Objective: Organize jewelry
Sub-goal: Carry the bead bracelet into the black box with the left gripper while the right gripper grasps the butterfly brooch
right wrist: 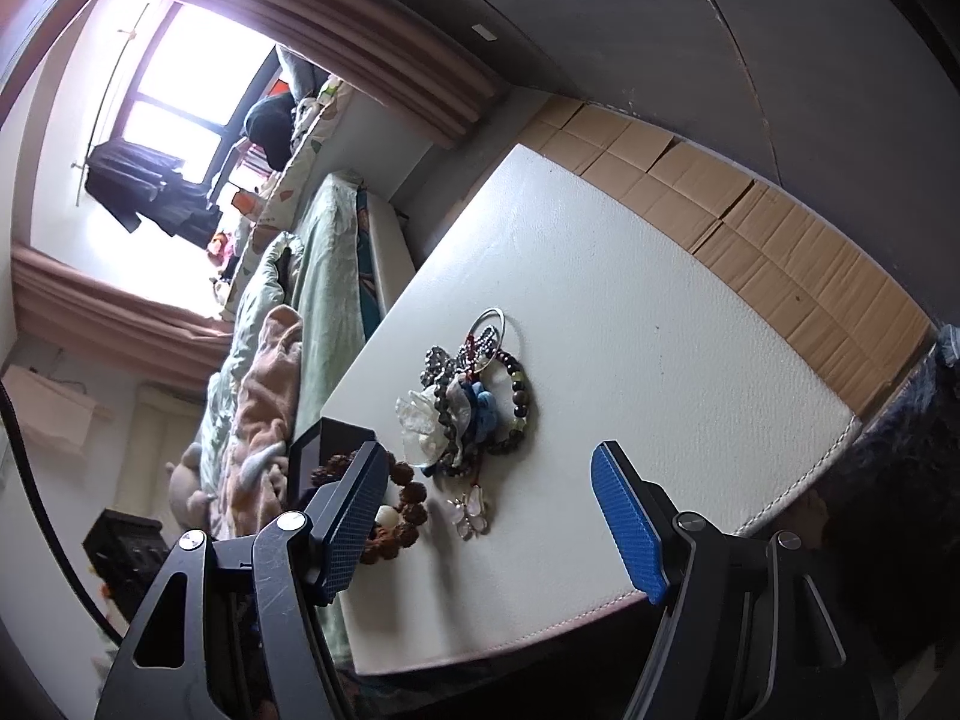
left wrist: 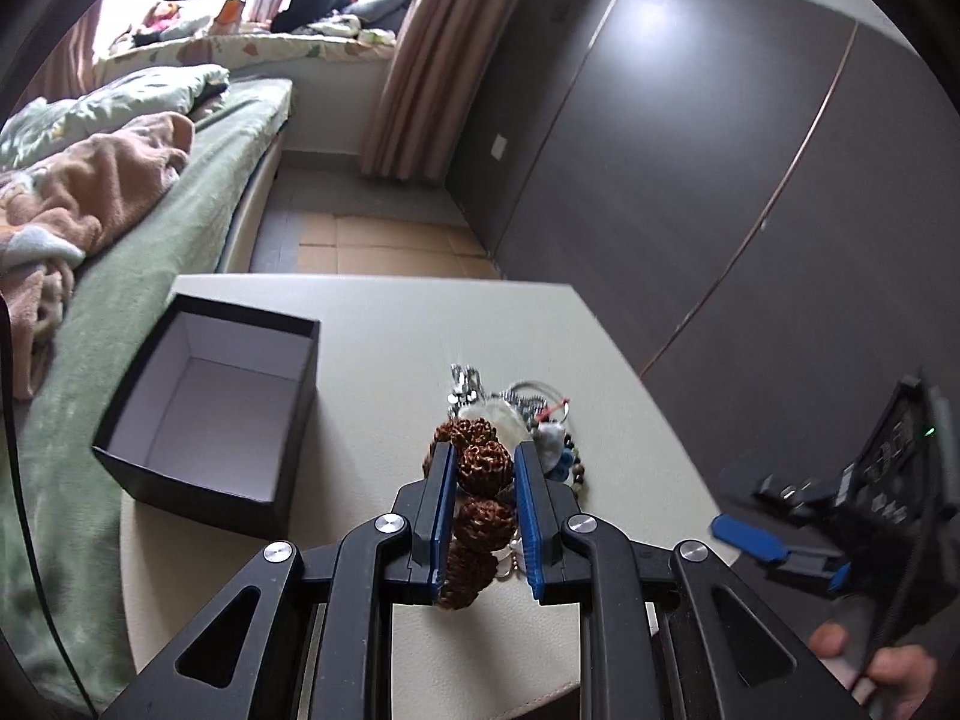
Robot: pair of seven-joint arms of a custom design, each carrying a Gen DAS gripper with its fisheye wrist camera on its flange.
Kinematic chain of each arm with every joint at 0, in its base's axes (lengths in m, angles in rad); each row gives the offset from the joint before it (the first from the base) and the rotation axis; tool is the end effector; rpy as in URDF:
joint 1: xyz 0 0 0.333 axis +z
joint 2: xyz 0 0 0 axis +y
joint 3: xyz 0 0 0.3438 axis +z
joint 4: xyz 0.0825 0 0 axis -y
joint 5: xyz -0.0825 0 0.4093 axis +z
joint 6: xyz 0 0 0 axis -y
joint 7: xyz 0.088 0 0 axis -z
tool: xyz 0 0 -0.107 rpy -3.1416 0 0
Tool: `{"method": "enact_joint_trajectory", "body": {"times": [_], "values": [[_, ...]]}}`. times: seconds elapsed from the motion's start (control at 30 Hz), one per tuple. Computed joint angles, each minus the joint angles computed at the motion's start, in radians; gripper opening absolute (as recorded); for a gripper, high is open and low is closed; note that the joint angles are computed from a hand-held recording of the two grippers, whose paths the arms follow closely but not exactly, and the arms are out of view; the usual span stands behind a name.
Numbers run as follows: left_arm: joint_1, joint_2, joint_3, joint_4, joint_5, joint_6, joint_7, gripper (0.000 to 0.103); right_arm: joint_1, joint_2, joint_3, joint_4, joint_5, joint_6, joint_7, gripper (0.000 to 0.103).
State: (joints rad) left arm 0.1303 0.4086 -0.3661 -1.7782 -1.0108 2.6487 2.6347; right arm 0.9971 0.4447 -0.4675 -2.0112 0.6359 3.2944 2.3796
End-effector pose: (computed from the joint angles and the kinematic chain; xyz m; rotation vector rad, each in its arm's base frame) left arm 0.7031 -0.1160 0.3932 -1.5074 2.3287 -1.3037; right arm 0.5929 0.3127 0.3643 -0.8228 2.0932 -0.0922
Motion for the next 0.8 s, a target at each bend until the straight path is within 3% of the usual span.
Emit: {"method": "enact_joint_trajectory", "body": {"times": [0.13, 0.33, 0.6, 0.8], "values": [[0.038, -0.028, -0.011, -0.007, -0.109, -0.025, 0.076, 0.02, -0.014, 0.014, 0.015, 0.026, -0.032, -0.032, 0.007, 0.072], [0.041, -0.044, 0.036, 0.004, -0.179, -0.081, 0.098, 0.02, 0.089, 0.073, -0.119, 0.08, -0.13, -0.152, 0.101, 0.072], [0.054, -0.054, 0.085, 0.023, -0.259, -0.141, 0.13, 0.02, 0.083, 0.156, -0.149, 0.229, -0.316, -0.367, 0.169, 0.071], [0.067, -0.055, 0.113, 0.032, -0.305, -0.147, 0.132, 0.02, 0.039, 0.236, -0.125, 0.405, -0.464, -0.578, 0.186, 0.071]]}}
